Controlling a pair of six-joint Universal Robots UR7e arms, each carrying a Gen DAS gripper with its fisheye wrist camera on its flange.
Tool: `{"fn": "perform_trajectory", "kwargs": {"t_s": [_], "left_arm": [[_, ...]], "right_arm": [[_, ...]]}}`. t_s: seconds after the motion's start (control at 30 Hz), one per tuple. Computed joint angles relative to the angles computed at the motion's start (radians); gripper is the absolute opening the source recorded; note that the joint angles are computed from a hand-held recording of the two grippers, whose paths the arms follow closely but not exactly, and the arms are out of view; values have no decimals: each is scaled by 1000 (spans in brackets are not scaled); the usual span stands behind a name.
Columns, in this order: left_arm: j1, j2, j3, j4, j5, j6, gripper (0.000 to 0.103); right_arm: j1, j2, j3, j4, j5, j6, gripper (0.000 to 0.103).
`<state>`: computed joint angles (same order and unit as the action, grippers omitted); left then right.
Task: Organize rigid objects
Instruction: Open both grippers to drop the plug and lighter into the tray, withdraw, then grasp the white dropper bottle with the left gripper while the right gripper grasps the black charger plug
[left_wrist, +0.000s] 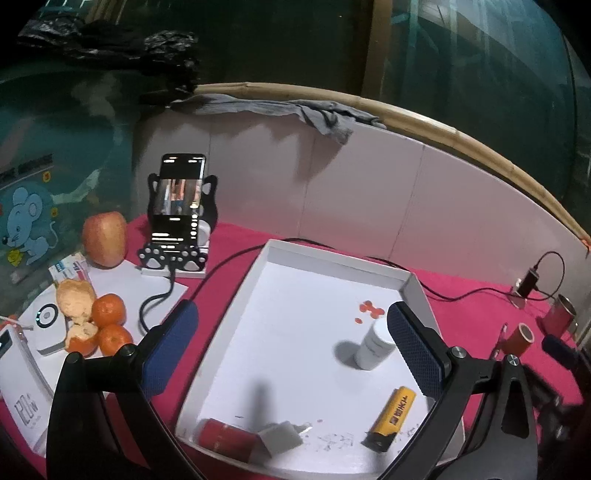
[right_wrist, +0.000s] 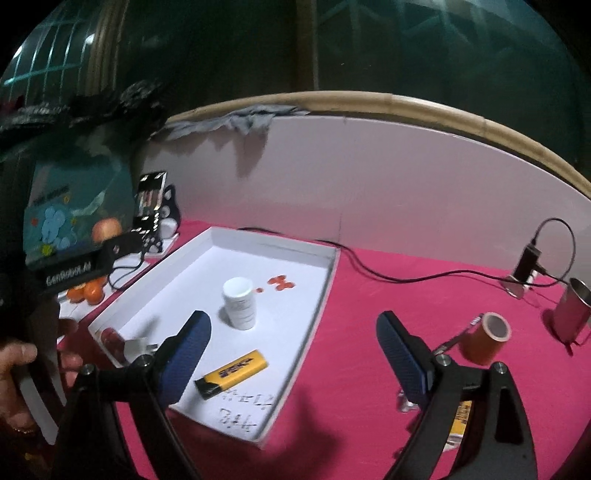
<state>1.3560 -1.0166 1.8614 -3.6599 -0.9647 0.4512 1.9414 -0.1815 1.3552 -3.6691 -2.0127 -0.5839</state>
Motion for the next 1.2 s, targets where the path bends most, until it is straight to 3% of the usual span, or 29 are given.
{"fn": "perform_trajectory", "kwargs": {"t_s": [0.33, 0.6, 0.73, 0.8, 0.97, 1.13, 1.2], "left_arm": [[-27, 12, 27, 40, -48, 33, 103], [-60, 11, 62, 74, -91, 78, 103], [-65, 20, 59, 156, -112, 91, 103], [-74, 35, 61, 179, -102, 109, 103], [-90, 47, 74, 281, -119, 102, 103], [-103, 52, 91, 432, -199, 120, 103], [-117, 61, 105, 460, -220, 141, 103]], "right_arm": [[-74, -97, 125, -140, -57, 107, 91], [-143, -197, 225, -246, -151, 129, 91], [-179, -257, 295, -180, -158, 185, 91], [-200, -280, 336, -111, -111, 202, 91], [-211, -254, 345, -43, -89, 173, 90], [-236, -260, 307, 27, -18, 290, 70], [-248, -266, 288, 81, 24, 333, 66]]}}
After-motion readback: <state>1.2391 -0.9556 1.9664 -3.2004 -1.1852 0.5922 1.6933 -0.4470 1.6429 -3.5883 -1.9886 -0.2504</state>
